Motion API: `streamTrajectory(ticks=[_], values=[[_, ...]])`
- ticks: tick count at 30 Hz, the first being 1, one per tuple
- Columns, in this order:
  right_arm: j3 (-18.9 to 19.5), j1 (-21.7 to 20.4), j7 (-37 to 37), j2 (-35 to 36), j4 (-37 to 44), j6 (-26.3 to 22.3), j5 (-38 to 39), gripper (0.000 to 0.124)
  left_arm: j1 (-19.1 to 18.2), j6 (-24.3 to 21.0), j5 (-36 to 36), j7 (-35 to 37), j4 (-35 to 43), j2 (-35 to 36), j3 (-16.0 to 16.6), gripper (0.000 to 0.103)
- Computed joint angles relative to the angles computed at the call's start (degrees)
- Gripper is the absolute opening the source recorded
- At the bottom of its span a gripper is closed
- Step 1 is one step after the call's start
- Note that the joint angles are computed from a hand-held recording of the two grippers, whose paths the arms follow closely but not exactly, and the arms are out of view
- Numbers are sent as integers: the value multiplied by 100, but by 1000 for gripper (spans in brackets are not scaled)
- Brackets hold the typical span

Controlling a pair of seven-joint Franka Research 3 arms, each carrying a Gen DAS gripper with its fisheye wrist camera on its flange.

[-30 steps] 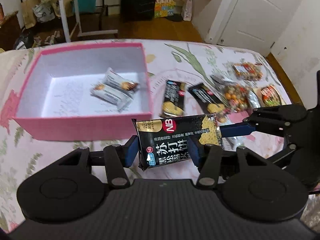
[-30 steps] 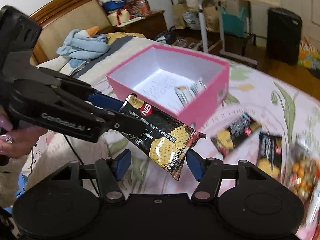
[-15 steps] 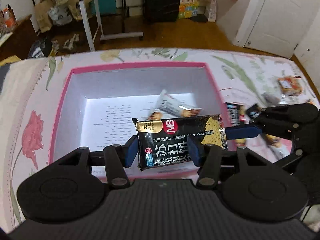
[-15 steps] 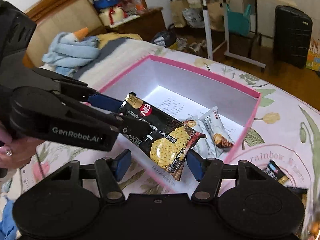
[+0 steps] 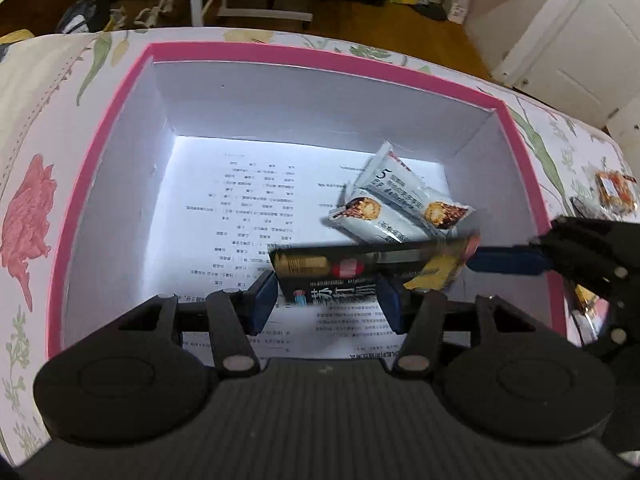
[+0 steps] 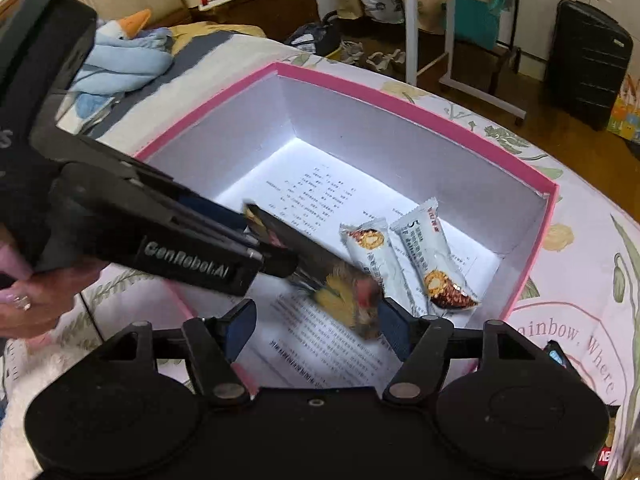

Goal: Organize snacks
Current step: 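Carry the black cracker pack into the pink box and open the left gripper, then grasp a black cracker pack with each gripper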

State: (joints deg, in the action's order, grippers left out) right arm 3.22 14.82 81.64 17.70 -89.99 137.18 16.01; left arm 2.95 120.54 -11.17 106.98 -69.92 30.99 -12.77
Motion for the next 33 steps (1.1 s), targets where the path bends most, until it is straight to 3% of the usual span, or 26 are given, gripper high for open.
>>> streamTrajectory(ticks=[4,10,19,23,27,33], values=[[52,-185,-291,-354,-382,105,448,73,-2,377,-5,9,-421,-277,11,54],[-23,-566,-1150,-1503,-1648,583,1950,74,70,887,-323,283,-1291,-1040,-79,54],[-463,-703,-1449,-3067,-3575,1935,1651,74,-243,1308,-1411,1329,-2381,-2155,-150,53],[-615,-727,-1446,-3339,-4037,2197,1666,74,-581,1634,-1724,1628,-2721,-2422,-157,53],[-643,-762,-1286,-3420,-4345,2212,1582,74,-867,1503,-1888,1584,-2669,-2306,-182,53],[-865,-287,-2246,-3236,-4611,2698,2404,73,-1282,1853,-1191,1045,-2587,-1854,-275,52]])
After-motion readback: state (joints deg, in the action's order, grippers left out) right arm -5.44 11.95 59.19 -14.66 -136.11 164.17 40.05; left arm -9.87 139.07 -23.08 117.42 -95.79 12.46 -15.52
